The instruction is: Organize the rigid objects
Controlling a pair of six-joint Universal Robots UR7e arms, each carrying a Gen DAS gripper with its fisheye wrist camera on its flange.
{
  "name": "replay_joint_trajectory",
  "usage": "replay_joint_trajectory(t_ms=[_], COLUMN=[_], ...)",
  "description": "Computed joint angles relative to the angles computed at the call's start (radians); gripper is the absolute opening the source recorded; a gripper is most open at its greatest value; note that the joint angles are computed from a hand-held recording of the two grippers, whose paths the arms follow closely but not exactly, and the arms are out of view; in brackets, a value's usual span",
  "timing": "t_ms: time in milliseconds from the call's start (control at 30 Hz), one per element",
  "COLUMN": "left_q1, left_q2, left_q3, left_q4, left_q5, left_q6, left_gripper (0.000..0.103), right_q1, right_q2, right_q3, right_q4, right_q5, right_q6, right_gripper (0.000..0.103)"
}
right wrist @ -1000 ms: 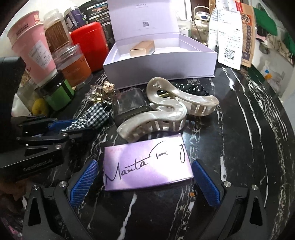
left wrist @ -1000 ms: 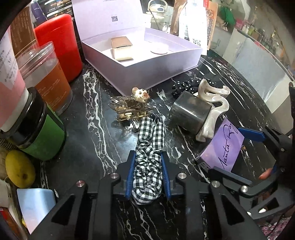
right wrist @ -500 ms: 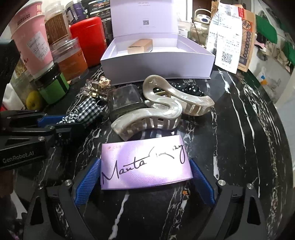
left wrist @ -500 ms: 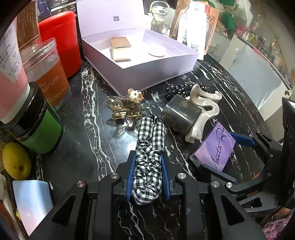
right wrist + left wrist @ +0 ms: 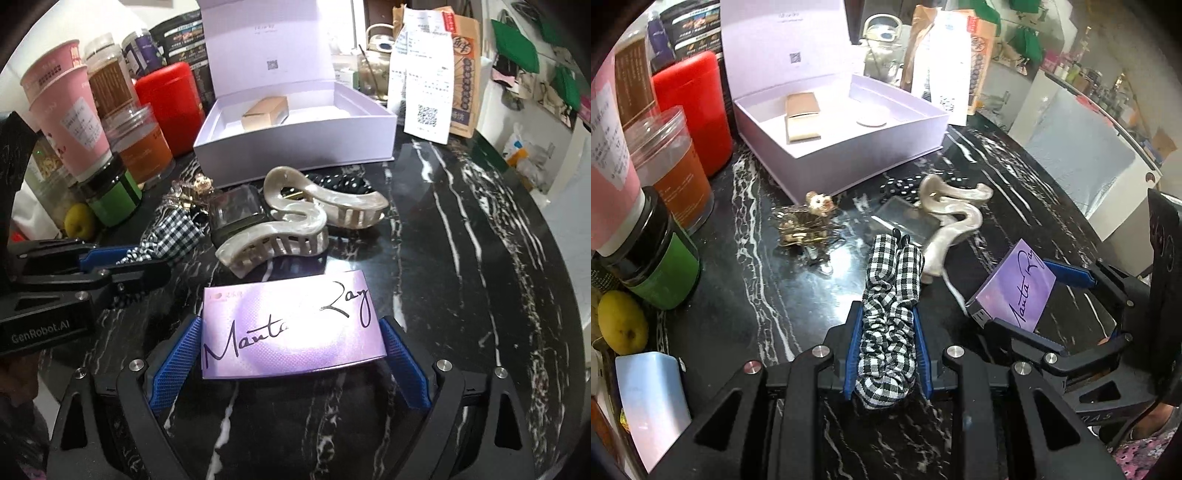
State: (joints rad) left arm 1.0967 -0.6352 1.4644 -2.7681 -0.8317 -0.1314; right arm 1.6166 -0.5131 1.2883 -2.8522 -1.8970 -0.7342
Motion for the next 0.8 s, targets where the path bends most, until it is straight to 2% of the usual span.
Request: replay_joint_trajectory(t_ms=[400, 800], left_q1=[-0.051, -0.077], left_q2=[-0.013, -0.015], left_q3=[0.054, 0.048], left_q4=[-0.106, -0.156], left_q5=[0.004, 0.031], left_q6=[0.067, 0.102], left_gripper=[0.026, 0.026], right_q1=[0.003, 0.019], right_q2=[-0.084, -0.100], right_q3=[0.115, 0.114], right_q4=[-0.098, -0.100], right_q5=[0.046, 0.105], right_q6=[-0.022, -0.090], right_gripper=[0.095, 0.095])
